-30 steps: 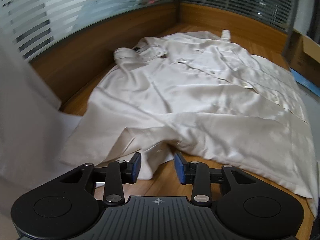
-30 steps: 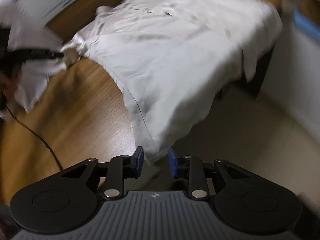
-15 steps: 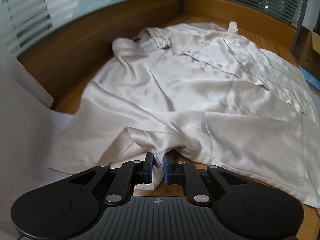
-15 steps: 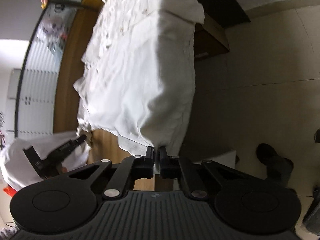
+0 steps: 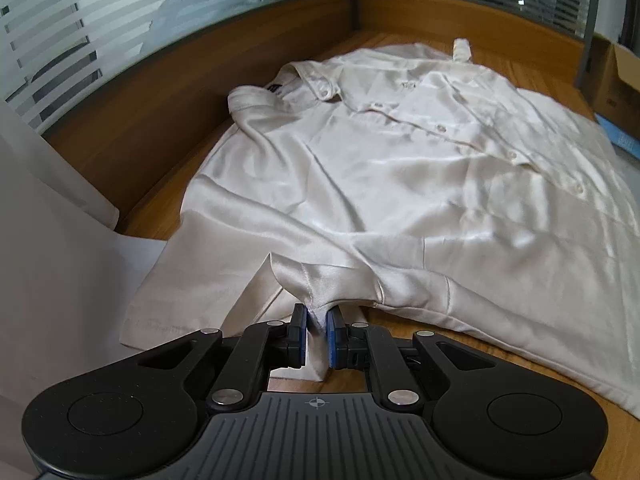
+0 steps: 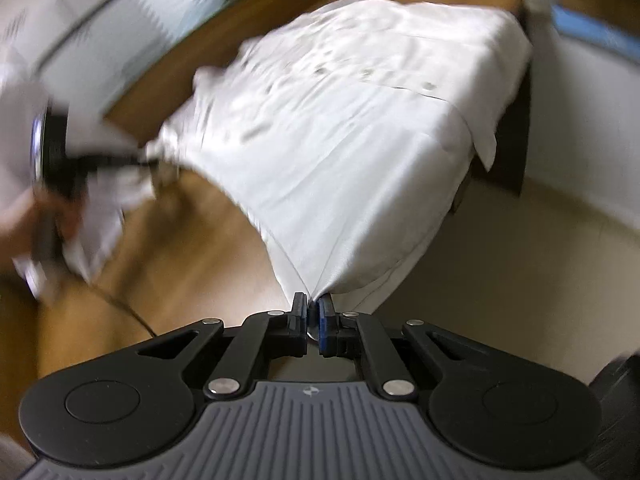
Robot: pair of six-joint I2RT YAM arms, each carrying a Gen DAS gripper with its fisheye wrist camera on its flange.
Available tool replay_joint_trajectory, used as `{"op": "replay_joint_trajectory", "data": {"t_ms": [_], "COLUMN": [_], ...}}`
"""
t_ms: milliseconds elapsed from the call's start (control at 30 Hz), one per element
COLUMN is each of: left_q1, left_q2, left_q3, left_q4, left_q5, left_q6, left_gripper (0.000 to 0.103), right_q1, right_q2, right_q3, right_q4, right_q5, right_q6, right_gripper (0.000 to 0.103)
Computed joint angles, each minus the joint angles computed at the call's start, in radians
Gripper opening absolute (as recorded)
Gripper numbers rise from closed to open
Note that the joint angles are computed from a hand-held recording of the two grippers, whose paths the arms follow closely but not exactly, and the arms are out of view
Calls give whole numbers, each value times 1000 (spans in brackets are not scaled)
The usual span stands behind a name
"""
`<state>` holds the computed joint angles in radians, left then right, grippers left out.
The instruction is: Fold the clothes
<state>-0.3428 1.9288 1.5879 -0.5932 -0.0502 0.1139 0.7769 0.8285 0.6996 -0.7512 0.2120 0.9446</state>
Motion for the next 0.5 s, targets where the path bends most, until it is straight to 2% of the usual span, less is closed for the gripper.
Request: {"op": "replay_joint_trajectory", "data": {"t_ms": [67, 233, 400, 433, 500], "left_q1": [1, 1, -15, -17, -21], "left_q2": [4, -3, -10, -19, -30], "left_q3": [2, 1, 11, 1, -6], "left_q4": [-7, -32, -63, -59, -70], "left_q5": [-2, -7, -40, -48, -61], "left_q6": [15, 11, -46, -63, -104], "left_gripper": [13, 14, 19, 19, 23], "right_q1": [4, 11, 86, 100, 122], "right_q2": [1, -116, -115, -100, -67], "right_q3": [-4, -53, -46, -32, -8], "right_q4": [2, -50, -80, -95, -113], "right_q5": [-3, 15, 131, 153, 183], "right_q6": [24, 69, 109, 104, 75], "right_gripper": [11, 11, 11, 12, 23]}}
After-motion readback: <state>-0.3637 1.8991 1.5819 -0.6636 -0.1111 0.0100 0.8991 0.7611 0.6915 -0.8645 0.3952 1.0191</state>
